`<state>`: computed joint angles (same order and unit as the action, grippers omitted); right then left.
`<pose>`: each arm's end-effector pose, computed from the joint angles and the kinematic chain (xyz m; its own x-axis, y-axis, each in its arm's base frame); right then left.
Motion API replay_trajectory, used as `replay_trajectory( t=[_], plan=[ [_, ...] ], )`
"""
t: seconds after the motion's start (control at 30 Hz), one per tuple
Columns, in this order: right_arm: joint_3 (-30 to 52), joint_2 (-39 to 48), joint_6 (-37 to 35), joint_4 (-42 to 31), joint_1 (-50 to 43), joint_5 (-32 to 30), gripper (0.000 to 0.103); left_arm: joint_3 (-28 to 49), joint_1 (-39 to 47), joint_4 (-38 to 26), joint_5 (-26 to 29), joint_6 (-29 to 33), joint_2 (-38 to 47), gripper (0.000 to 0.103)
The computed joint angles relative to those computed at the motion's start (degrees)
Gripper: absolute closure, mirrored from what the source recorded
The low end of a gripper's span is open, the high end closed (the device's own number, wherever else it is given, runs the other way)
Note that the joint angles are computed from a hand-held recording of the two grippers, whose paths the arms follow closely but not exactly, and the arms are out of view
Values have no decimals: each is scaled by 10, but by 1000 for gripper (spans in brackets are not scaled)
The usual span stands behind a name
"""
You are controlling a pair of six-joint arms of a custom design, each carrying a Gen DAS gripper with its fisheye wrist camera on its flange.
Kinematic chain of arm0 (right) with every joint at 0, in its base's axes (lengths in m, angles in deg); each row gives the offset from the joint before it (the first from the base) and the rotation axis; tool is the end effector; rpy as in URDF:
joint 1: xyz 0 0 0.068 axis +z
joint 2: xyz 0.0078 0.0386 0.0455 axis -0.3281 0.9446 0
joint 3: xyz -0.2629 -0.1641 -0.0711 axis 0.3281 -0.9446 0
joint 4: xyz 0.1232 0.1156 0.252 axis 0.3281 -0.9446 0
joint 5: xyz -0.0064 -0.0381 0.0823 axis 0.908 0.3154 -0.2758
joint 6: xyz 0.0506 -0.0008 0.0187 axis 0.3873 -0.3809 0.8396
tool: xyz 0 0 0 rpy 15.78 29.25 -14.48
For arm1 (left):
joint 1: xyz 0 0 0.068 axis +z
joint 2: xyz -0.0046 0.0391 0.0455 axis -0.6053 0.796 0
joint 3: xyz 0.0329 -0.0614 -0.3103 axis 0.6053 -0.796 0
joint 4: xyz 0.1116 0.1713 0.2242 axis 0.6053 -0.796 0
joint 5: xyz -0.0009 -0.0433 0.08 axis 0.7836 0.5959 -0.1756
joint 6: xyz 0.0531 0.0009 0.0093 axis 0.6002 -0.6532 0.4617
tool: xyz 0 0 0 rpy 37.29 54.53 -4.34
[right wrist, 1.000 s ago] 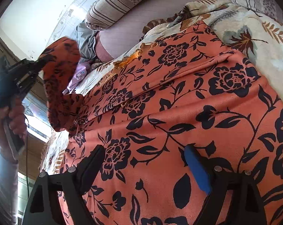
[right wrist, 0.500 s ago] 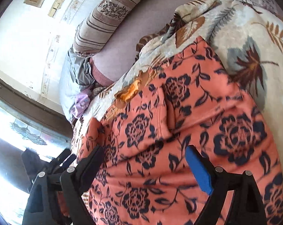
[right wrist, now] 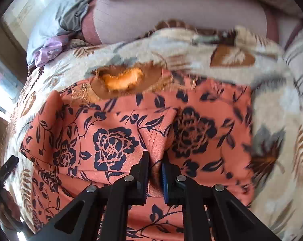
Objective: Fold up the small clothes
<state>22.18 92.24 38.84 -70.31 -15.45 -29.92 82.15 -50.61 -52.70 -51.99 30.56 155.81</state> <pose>0.2936 0.0195 0.2587 -0.9169 0.0323 -0.3979 0.0139 0.9987 0.0492 0.2392 -0.0632 0.2003 -0.7848 -0.2360 -0.5730 0.0185 0.9153 -0.4023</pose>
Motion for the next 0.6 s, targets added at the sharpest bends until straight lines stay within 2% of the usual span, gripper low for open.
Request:
replay_trajectory(
  t=[0.03,0.13,0.23,0.33,0.4,0.43,0.47,0.53,0.6],
  plan=[
    [9,-16,-10,3,-6,20,92,3,-3,3,-3,1,0,34],
    [15,-32,-23,25,-67,21,92,15,-23,12,-18,6,10,34],
    [-7,27,-26,41,-137,-58,89,42,-49,22,-30,-1,57,34],
    [-50,102,-22,47,-194,-93,86,85,-83,26,-47,-7,122,34],
    [-82,87,-22,79,-224,-130,83,121,-99,18,-58,-1,167,34],
    [-77,82,-23,68,-230,-140,78,145,-108,3,-69,10,197,34],
    [-68,79,-26,50,-236,-147,58,170,-118,-17,-96,21,231,34],
    [-57,55,-31,36,-253,-161,26,225,-134,-80,-154,41,308,33],
    [-46,23,-19,31,-263,-158,26,215,-139,-58,-170,49,315,29]
  ],
)
